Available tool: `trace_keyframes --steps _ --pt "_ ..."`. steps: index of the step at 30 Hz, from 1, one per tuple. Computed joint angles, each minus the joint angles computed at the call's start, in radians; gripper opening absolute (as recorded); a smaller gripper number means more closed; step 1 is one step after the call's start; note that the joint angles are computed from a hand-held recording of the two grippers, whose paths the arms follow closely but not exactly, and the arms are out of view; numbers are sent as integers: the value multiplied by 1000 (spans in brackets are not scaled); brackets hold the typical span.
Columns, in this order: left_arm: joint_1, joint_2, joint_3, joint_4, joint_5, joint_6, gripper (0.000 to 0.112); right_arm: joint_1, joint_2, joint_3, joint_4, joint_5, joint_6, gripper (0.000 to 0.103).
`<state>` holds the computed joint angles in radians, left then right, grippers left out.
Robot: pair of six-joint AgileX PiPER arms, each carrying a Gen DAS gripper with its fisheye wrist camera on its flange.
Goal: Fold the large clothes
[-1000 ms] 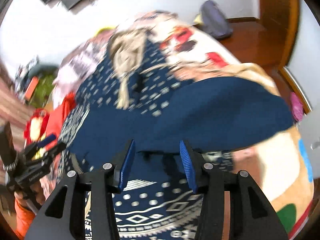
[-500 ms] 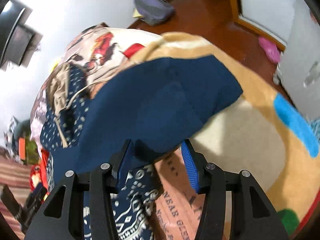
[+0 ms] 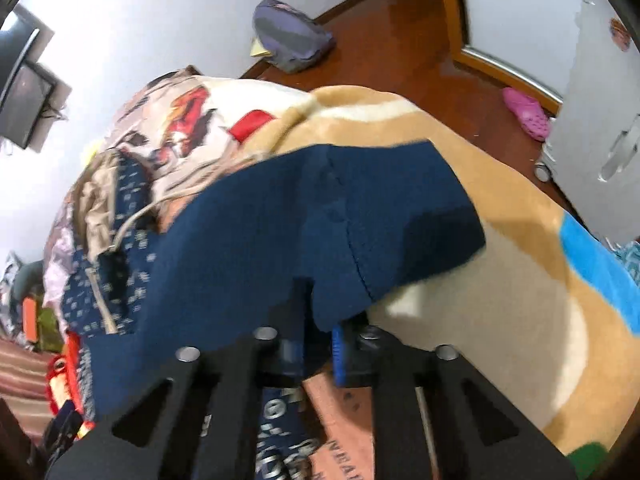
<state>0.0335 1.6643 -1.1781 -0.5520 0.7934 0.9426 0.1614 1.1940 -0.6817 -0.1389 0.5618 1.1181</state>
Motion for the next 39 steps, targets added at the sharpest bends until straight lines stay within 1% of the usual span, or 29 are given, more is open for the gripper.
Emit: trace_keyframes --steps 1,2,4,6,10,14,16,18,20,25,27,28,31,32,36,39 --pt "8 -5 -1 -7 4 8 66 9 -15 -13 -13 11 3 8" --pt "19 -11 -2 -16 9 18 66 30 -26 -25 -61 29 42 8" --pt "40 -19 -6 -30 19 33 66 112 -39 -90 -199 115 142 8" --pt "65 -25 -14 -49 37 50 66 180 -46 -152 -281 178 190 7" --pt "119 -31 -32 -87 72 80 66 302 -28 -299 -381 264 199 7" --pt "180 -31 -60 -129 110 112 66 394 47 -459 -410 289 167 7" --pt "219 -30 -76 -158 127 134 66 417 90 -534 -381 280 124 7" --pt "249 -24 -96 -172 141 144 66 435 145 -612 -308 236 60 7" --pt "288 -14 -121 -190 162 156 66 459 208 -680 -278 217 24 7" --pt "379 19 -170 -223 215 180 66 528 435 -901 -195 228 -102 7" --pt "408 35 -184 -225 228 188 66 542 516 -975 -142 248 -164 7" --pt "423 47 -196 -219 235 189 66 549 574 -1022 -102 261 -202 7" --pt "461 73 -217 -205 245 197 66 552 690 -1118 20 304 -298 7" --pt "471 79 -218 -204 245 201 66 553 755 -1178 65 336 -334 7" --pt "503 110 -231 -185 253 204 66 578 894 -1292 133 424 -382 7" --pt "513 122 -227 -170 246 204 66 592 967 -1356 166 490 -394 11"
